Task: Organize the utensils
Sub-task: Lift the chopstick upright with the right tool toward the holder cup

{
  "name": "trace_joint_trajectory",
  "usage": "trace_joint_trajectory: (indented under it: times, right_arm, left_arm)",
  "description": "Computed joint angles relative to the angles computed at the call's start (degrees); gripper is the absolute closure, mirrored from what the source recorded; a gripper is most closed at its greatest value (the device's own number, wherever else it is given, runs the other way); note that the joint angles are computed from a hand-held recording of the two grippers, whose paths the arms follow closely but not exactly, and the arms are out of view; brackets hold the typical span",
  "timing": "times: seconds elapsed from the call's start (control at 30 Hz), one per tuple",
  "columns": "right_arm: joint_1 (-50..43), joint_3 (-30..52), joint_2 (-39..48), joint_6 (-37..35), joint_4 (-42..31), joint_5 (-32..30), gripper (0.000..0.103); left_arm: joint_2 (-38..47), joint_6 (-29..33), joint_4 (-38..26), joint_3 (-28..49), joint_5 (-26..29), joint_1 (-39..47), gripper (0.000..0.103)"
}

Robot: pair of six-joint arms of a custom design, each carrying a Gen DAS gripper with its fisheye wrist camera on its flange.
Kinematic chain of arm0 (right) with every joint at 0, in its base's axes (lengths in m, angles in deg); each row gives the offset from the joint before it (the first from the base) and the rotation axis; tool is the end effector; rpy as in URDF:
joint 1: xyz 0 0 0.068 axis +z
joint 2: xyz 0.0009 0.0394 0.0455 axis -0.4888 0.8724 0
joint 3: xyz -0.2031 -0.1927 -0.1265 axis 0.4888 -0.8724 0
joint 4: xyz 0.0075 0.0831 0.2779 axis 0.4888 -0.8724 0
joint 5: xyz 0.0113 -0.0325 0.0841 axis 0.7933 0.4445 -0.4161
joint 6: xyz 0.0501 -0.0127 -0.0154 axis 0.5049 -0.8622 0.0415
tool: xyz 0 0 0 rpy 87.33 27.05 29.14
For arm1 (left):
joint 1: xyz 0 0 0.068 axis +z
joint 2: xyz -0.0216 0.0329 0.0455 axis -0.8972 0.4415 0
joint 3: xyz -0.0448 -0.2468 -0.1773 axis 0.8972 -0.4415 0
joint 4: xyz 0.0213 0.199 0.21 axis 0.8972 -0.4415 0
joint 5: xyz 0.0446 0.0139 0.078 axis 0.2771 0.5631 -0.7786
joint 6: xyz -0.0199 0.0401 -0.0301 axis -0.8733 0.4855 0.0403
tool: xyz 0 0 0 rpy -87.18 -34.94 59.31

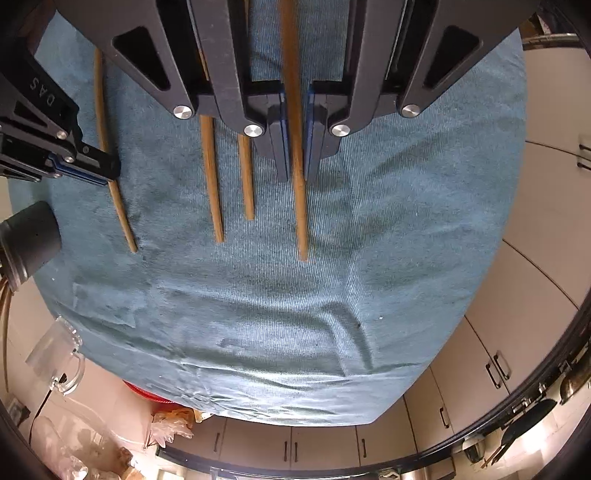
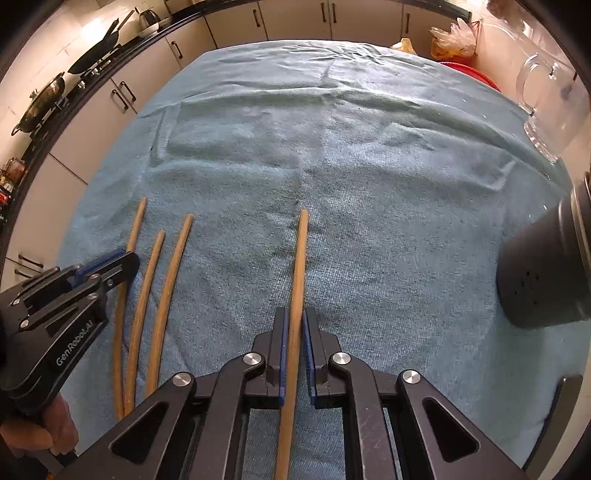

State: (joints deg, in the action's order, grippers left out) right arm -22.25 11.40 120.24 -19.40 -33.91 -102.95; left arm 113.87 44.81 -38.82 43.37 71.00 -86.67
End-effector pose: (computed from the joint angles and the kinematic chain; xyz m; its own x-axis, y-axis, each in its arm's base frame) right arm 0.3154 0.0484 0.1716 -0.8332 -0.4639 -0.3009 -0.5239 0.8363 0.1614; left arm 0.2363 -0.0894 0.1967 -0.8457 -0.3349 -0.4156 -0.3534 0.9349 -0.0342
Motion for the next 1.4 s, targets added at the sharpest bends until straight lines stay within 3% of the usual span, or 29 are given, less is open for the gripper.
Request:
trace_joint_trajectory:
  times: [0.2, 0.63, 1.4]
  right_arm:
    - [-2.0, -1.6, -2.4, -0.6, 0.0, -2.2, 0.096]
    - [-3.4, -5.0, -20.1, -1.6, -4.0, -5.1, 0.096]
    - [-7.0, -1.9, -33.6, -1.6, -11.3, -8.9, 0.096]
  left_arm:
    - [-4.5, -2.7, -0.6, -1.6, -1.2, -3.2, 0.097]
    - [-14.9, -7.5, -9.5, 2.6, -8.9, -12.5, 0.097]
    - [-19.8, -8.5, -17.4, 10.0, -17.0, -22.2, 0.097]
